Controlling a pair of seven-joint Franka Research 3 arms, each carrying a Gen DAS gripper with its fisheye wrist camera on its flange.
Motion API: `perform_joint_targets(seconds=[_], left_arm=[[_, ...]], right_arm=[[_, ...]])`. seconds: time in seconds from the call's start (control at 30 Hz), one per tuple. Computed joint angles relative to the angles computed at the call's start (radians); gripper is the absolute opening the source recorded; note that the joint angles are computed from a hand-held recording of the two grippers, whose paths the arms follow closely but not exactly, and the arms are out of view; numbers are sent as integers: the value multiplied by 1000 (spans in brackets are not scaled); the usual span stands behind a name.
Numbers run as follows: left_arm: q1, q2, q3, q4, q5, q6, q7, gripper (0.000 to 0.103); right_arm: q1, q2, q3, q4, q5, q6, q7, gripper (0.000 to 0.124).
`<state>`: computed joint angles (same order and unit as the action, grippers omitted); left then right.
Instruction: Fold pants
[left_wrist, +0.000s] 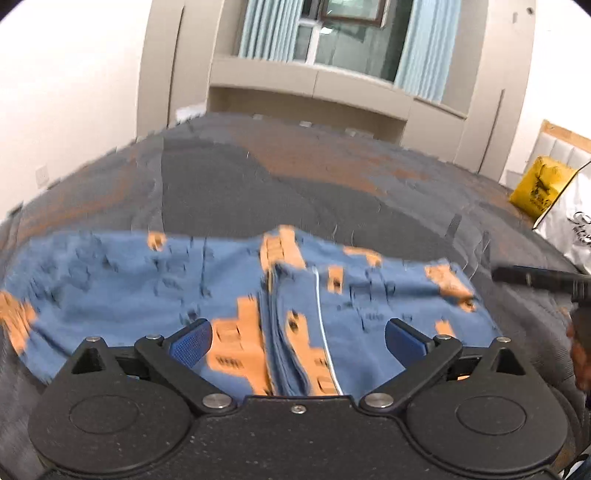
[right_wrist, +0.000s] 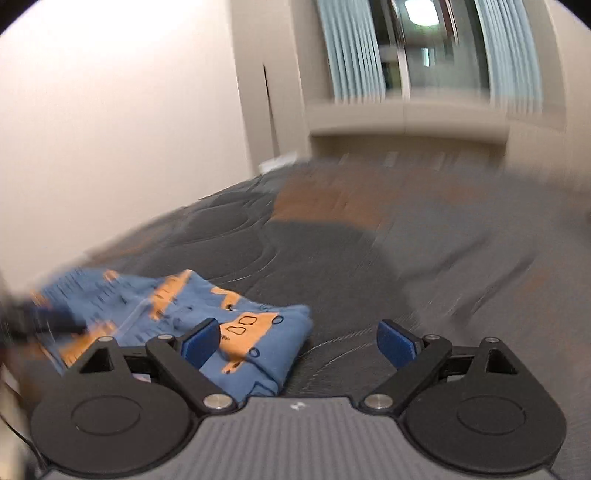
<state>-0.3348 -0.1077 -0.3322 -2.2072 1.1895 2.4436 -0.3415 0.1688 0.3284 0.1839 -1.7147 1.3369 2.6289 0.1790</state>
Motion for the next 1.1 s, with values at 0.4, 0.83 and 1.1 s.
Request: perform_joint_targets(seconds=[0.4, 0.83, 1.1], left_arm=[[-48, 47, -5, 2, -14, -134, -2, 103], [-47, 41, 0, -9, -7, -124, -12, 102], [-69, 74, -20, 80, 72, -165, -15, 100]], right_arm=[[-81, 301, 40, 387, -297, -354, 419, 9], [-80, 361, 75, 502, -330, -291, 425, 5], [-109, 292, 65, 399, -316, -308, 365, 32]])
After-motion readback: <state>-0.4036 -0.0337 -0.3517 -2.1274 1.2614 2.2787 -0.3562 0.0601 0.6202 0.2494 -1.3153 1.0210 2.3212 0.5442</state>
